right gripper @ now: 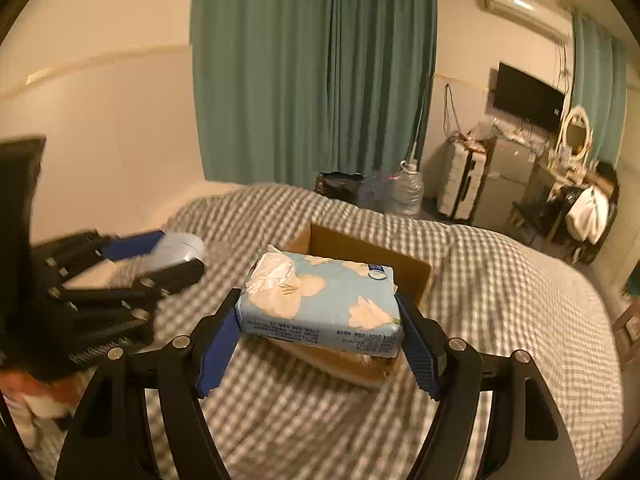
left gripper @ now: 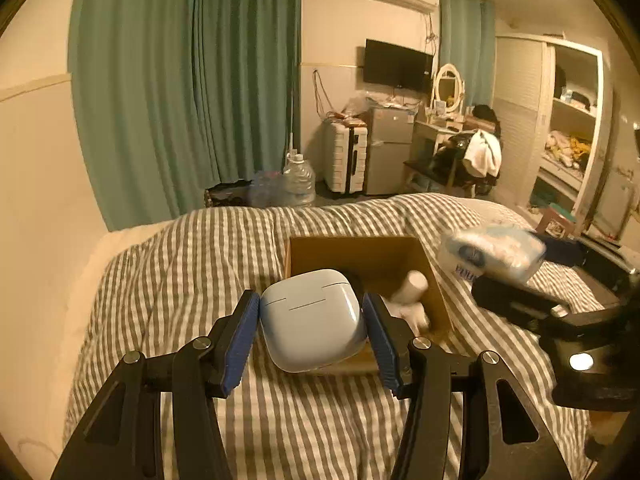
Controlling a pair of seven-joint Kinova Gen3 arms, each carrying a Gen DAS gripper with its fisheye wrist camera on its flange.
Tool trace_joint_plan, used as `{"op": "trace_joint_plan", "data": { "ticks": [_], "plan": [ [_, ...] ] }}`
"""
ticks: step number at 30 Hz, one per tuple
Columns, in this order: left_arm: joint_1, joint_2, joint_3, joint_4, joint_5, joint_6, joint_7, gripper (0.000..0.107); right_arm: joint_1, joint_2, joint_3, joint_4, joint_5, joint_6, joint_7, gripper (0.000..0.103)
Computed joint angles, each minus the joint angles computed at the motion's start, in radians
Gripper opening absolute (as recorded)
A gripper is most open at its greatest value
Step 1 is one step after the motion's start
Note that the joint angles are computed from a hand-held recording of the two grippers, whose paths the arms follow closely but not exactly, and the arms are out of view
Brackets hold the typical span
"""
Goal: Organize objects
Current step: 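Lower the earbud case and tissue pack into the box and open both grippers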
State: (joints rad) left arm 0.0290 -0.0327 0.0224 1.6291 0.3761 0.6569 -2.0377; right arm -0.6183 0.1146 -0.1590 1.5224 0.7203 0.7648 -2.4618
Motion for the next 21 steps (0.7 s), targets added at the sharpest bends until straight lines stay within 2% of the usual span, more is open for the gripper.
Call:
{"op": "trace_joint_plan", "data": {
  "ticks": [2, 4, 6, 9, 12, 14, 18, 21],
  "plan": [
    [0.011, 0.055, -0.003, -0.081, 0.001, 0.024, 0.006, 0.054, 0.050, 0.031, 0.002, -0.080, -0.064, -0.023, 0.081, 0.073],
    [0.026, 0.118, -0.005, -0.168, -0.014, 0.043, 0.027, 0.054, 0.048, 0.069, 0.051, -0.170, -0.104, -0.012, 0.147, 0.073],
    [0.024, 0.193, 0.008, -0.260, -0.035, 0.078, 0.065, 0.054, 0.092, 0.109, 0.056, -0.246, -0.176, -0.015, 0.205, 0.073],
    [-0.015, 0.328, 0.060, -0.399, 0.002, 0.153, 0.068, 0.054, 0.211, 0.160, 0.013, -0.288, -0.298, -0.089, 0.244, 0.073],
    [-0.023, 0.433, 0.091, -0.495, 0.001, 0.179, 0.109, 0.054, 0.236, 0.235, 0.073, -0.324, -0.402, -0.131, 0.259, 0.073],
    [0.014, 0.460, 0.063, -0.484, -0.040, 0.124, 0.154, 0.054, 0.264, 0.261, 0.085, -0.279, -0.459, -0.209, 0.246, 0.073],
    [0.018, 0.459, 0.092, -0.370, -0.083, -0.022, 0.095, 0.054, 0.159, 0.282, 0.230, -0.176, -0.405, -0.286, 0.165, 0.073],
    [0.001, 0.503, 0.114, -0.379, -0.096, -0.012, 0.083, 0.054, 0.176, 0.300, 0.220, -0.161, -0.423, -0.307, 0.181, 0.073]
  ]
}}
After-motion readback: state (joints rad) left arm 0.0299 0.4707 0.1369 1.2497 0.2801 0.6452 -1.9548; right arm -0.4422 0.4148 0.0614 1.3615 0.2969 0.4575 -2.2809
